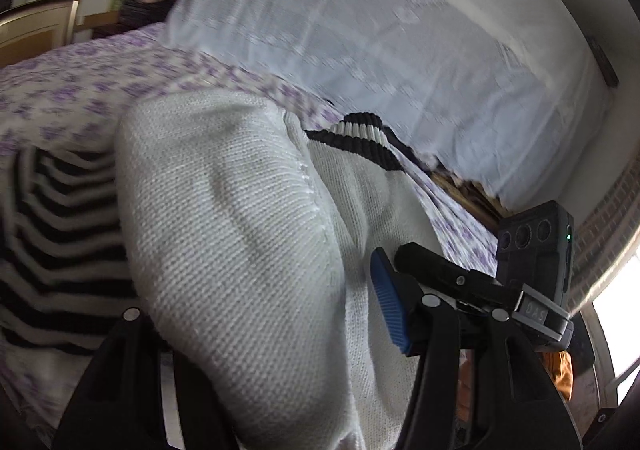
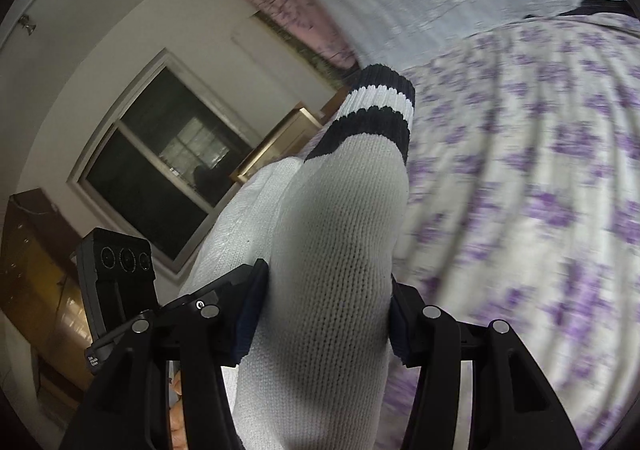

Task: Fold small clothes

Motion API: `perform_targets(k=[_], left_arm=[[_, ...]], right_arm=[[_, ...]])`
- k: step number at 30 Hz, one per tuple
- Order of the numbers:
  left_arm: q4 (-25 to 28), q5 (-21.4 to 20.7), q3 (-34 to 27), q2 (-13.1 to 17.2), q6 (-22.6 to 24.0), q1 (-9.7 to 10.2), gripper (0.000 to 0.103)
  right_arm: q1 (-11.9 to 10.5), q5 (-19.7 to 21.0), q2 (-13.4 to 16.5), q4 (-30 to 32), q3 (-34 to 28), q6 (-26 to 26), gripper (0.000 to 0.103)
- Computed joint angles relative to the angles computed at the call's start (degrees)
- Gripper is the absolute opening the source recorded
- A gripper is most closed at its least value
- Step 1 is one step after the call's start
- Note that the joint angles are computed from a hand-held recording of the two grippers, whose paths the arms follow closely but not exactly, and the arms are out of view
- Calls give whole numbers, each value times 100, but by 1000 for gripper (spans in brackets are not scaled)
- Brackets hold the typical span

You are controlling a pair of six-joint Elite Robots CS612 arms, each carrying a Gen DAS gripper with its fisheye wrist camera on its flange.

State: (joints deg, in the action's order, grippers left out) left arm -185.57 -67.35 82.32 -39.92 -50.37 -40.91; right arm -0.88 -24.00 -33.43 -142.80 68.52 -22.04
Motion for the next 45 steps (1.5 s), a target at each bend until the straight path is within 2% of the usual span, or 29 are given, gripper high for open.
perform_targets(k=[6, 10, 14, 18, 20, 21, 23, 26, 32, 34, 36, 38, 39, 41, 42, 45], left_arm=[[-91, 375, 560, -310, -223, 165, 54], [-156, 513, 812, -411, -340, 300, 54], [-127, 377, 931, -431, -528, 467, 54], [-143, 23, 897, -256, -778, 675, 54], [43, -158, 830, -133, -981, 789, 56], [-120, -262, 843, -61, -1106, 851, 61], [-460, -380, 895, 2, -1220, 914, 62], [-133, -186, 855, -31, -1167, 875, 61], [16, -138, 835, -69, -1227, 853, 63], [115, -48, 877, -128, -1440, 812, 66], [435, 181, 918, -245, -1673, 707, 71], [987, 564, 912, -391, -1776, 546, 86], [1545, 930, 867, -483, -1935, 421, 97], [2488, 1475, 762, -612, -2130, 206, 97], [2791, 1631, 726, -654, -2179, 128, 97], [4009, 2173, 591, -799, -2714, -188, 97]], right_arm=[[376, 133, 158, 712, -489, -211, 55], [587, 148, 330, 1029, -863, -273, 55], [764, 10, 534, 1309, -1241, -281, 54], [889, -320, 838, 1537, -1664, -180, 54], [925, -492, 982, 1390, -1803, -19, 55], [919, -483, 1034, 1406, -1848, -46, 56], [911, -462, 1059, 1295, -1823, -143, 56], [922, -613, 990, 910, -1643, -152, 57], [909, -647, 988, 1092, -1711, -159, 59], [868, -564, 915, 979, -1584, -21, 60], [813, -549, 752, 668, -1297, -81, 61], [765, -721, 547, 164, -920, -147, 62], [741, -759, 465, -29, -759, -185, 63], [700, -901, 293, -301, -445, -284, 63], [689, -998, 209, -391, -311, -358, 64], [624, -1069, -1, -650, 51, -495, 67]])
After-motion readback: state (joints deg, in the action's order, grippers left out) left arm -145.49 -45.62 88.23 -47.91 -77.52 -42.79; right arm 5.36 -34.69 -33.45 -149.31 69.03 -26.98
